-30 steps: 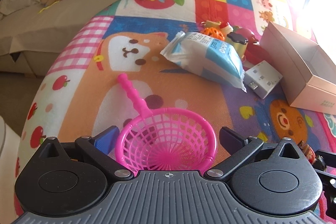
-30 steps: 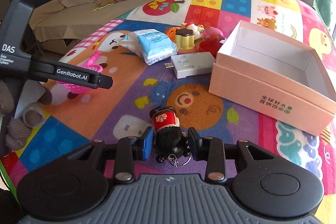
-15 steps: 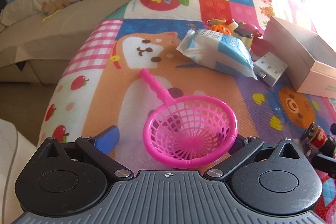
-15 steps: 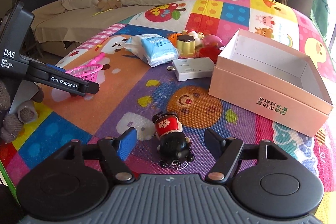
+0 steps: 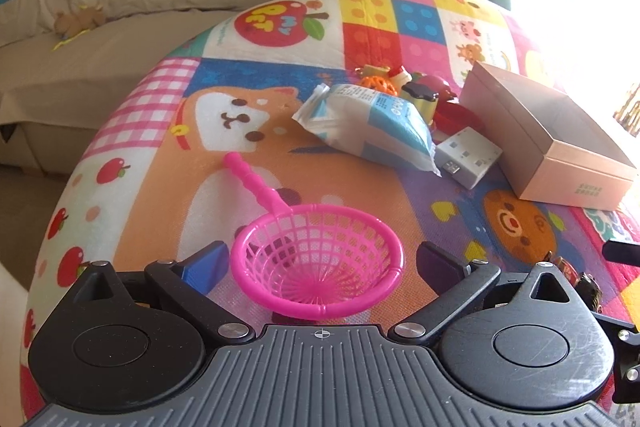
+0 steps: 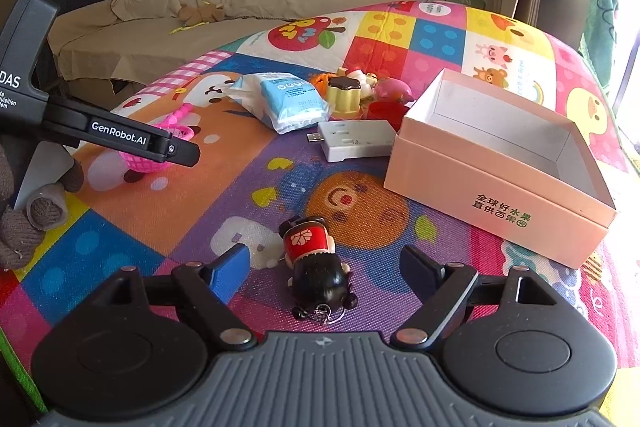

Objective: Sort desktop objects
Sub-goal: 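Grasp the red-and-black doll keychain with the right tool while the left tool grasps the pink basket, then carry the doll into the pink box with the right tool while the left tool drops the basket in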

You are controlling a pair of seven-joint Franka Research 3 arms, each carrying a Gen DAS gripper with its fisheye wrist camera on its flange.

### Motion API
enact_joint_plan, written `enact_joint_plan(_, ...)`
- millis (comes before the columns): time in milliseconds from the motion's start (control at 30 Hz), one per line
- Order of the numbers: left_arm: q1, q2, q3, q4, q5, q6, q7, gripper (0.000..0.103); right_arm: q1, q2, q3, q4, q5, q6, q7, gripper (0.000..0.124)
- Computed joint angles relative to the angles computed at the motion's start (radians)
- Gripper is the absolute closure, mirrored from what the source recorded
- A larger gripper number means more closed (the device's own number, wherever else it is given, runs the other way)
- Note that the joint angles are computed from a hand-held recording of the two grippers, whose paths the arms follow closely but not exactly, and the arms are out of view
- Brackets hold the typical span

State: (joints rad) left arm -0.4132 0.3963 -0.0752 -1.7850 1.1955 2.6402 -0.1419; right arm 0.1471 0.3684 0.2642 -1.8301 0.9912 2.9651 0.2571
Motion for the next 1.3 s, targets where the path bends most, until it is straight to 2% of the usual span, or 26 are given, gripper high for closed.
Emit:
enact_joint_plan(100, 0.004, -0.002, 0.000, -0.004, -0.011, 0.003, -0.019, 0.005, -0.014, -0.001, 0.017, 0.000, 0.037, 0.002, -0.039, 0.038)
enact_joint_plan(167, 0.009, 0.001, -0.003, 0.004, -0.040, -0.006, -0.021, 0.013, -0.007, 0.003, 0.009, 0.004, 0.033, -0.001, -0.033, 0.038)
enact_joint_plan(433, 0.001, 0.013, 0.000, 0.030, -0.084, -0.034, 0.023, 0.015, -0.006, 0.009, 0.010, 0.003, 0.035, 0.014, -0.044, 0.038)
enact_joint_plan(533, 0.006, -0.013, -0.009, -0.009, -0.080, 0.007, 0.060, 0.015, -0.009, 0.011, 0.014, 0.006, 0.036, 0.014, -0.052, 0.038)
enact_joint_plan(667, 0.018, -0.058, -0.031, -0.084, -0.071, 0.111, 0.140, 0.014, -0.014, 0.015, 0.022, 0.018, 0.047, -0.004, -0.087, 0.039)
enact_joint_plan(733, 0.017, -0.071, -0.041, -0.110, -0.077, 0.137, 0.177, 0.014, 0.005, 0.025, 0.002, 0.031, 0.014, -0.016, -0.054, 0.047)
enact_joint_plan(833, 0.005, -0.079, -0.048, -0.123, -0.092, 0.128, 0.198, 0.011, 0.046, 0.046, -0.050, 0.056, -0.093, -0.047, 0.068, 0.060)
enact_joint_plan(867, 0.002, -0.080, -0.047, -0.123, -0.096, 0.129, 0.189, 0.007, 0.054, 0.053, -0.061, 0.063, -0.126, -0.054, 0.107, 0.062)
enact_joint_plan(967, -0.001, -0.078, -0.039, -0.114, -0.098, 0.138, 0.150, 0.007, 0.062, 0.065, -0.080, 0.078, -0.210, -0.085, 0.211, 0.074)
enact_joint_plan(1000, 0.000, -0.075, -0.039, -0.108, -0.105, 0.139, 0.146, 0.007, 0.055, 0.063, -0.075, 0.077, -0.221, -0.092, 0.223, 0.081)
enact_joint_plan(1067, 0.002, -0.065, -0.042, -0.092, -0.131, 0.128, 0.160, 0.007, 0.033, 0.052, -0.051, 0.061, -0.218, -0.089, 0.210, 0.083)
enact_joint_plan(1133, -0.005, -0.047, -0.050, -0.063, -0.174, 0.075, 0.202, 0.007, 0.015, 0.040, -0.034, 0.046, -0.207, -0.092, 0.188, 0.088)
enact_joint_plan(1233, -0.018, -0.033, -0.052, -0.039, -0.208, 0.019, 0.237, 0.015, 0.006, 0.025, -0.035, 0.033, -0.200, -0.107, 0.187, 0.091)
enact_joint_plan(1300, -0.028, -0.036, -0.046, -0.041, -0.199, 0.014, 0.232, 0.015, 0.006, 0.016, -0.047, 0.032, -0.206, -0.132, 0.205, 0.095)
